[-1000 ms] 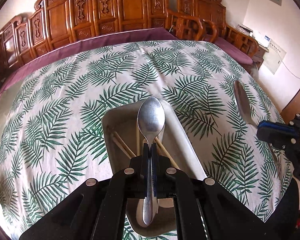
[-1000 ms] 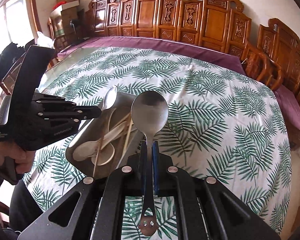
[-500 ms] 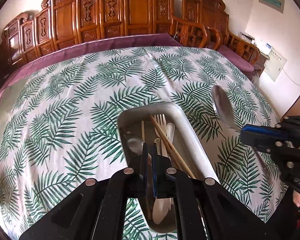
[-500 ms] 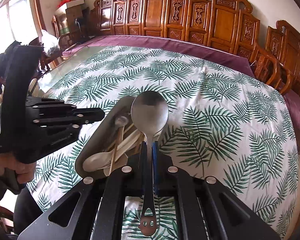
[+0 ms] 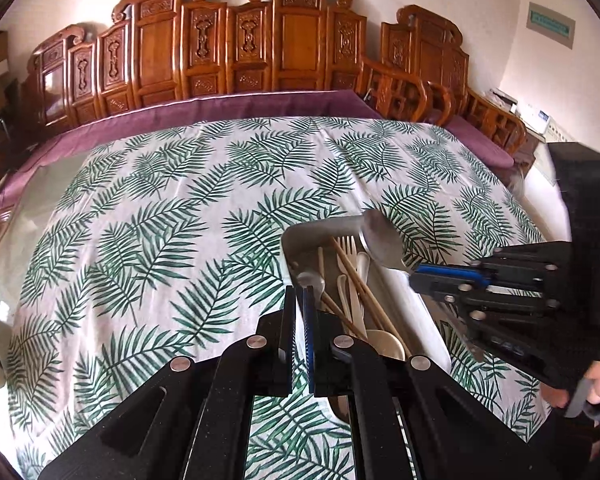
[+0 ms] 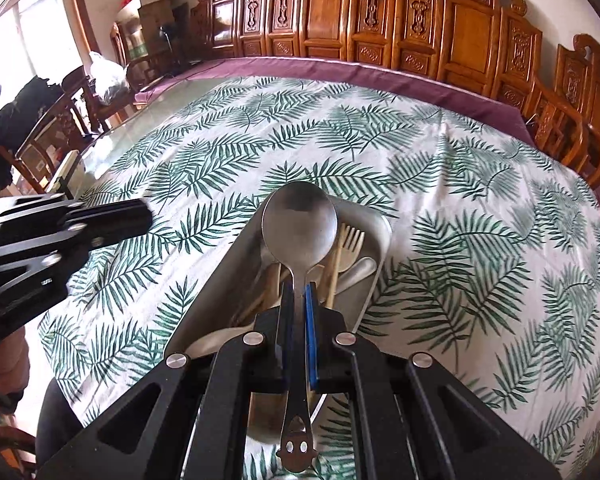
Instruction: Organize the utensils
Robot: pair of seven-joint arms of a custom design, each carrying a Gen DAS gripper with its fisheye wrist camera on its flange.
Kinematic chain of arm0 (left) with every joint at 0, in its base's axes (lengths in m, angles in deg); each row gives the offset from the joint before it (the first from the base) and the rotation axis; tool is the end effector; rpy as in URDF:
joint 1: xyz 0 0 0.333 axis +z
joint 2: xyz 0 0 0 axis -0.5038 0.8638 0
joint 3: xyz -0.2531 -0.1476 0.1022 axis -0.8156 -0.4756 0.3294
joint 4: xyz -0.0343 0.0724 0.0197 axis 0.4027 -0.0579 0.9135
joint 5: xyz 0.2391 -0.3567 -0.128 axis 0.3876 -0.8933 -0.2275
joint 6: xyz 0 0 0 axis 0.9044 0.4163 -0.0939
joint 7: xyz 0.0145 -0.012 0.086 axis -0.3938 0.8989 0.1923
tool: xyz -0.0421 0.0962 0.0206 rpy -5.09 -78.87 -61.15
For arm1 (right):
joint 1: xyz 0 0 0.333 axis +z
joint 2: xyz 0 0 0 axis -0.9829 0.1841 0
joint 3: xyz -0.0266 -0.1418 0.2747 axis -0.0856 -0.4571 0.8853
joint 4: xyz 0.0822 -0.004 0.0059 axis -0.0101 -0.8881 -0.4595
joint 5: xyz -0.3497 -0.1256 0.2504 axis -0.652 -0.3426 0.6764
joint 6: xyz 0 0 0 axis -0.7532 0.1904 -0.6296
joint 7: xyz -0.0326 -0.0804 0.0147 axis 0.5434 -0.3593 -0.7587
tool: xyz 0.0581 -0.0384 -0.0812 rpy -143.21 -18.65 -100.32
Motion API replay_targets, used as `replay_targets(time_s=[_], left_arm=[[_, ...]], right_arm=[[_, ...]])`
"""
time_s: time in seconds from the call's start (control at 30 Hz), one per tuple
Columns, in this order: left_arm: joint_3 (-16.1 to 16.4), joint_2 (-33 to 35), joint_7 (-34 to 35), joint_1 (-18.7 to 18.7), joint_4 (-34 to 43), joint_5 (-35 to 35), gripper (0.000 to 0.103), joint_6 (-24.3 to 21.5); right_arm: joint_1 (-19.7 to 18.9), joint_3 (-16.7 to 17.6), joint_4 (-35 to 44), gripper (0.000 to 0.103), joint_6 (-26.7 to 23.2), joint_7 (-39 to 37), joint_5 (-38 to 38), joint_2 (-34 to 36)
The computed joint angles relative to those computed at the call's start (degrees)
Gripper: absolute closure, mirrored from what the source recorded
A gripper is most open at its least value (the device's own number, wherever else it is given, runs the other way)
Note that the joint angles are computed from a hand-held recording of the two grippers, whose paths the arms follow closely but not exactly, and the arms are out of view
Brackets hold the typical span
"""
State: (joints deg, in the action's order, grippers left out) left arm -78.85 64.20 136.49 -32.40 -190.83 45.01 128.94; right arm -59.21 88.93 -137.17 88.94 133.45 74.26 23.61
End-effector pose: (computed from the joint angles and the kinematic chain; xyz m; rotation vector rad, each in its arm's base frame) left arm 0.6192 -0.0798 0.6422 -1.2428 2.4385 -0.9616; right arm 0.5658 0.2994 0.6337 -1.8778 1.7894 -0.4085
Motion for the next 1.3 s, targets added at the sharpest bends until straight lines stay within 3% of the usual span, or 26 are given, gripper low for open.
replay_targets(time_s=[0.43, 0.77, 1.13, 1.2, 1.3], left_arm=[[0.4, -0.1, -0.8, 0.7, -0.3, 0.6, 0.1, 0.3], [0.4, -0.9, -1.2, 0.6, -1.3, 1.3, 0.1, 0.7], [0.5, -4.0, -3.2, -0.7, -3.2, 2.3, 0.099, 2.3], [0.7, -5.7, -4.0, -1.2, -4.4, 2.3, 0.084, 3.0], [1.1, -8.1, -4.6, -2.2, -5.9, 2.1, 0.078, 3.7]], right_arm=[[1.3, -1.9, 8.1, 0.096, -3.6, -0.5, 0.3, 8.8], [1.8, -2.4, 7.6, 0.094, -2.2, -1.3, 0.9, 8.5], [0.7, -1.0, -1.2, 0.094, 1.2, 1.2, 0.4, -1.4], [0.1, -0.3, -3.1, 0.094, 1.5, 2.0, -0.3, -4.0], [-0.9, 0.9, -5.9, 0.094, 1.9, 3.5, -1.3, -8.2]])
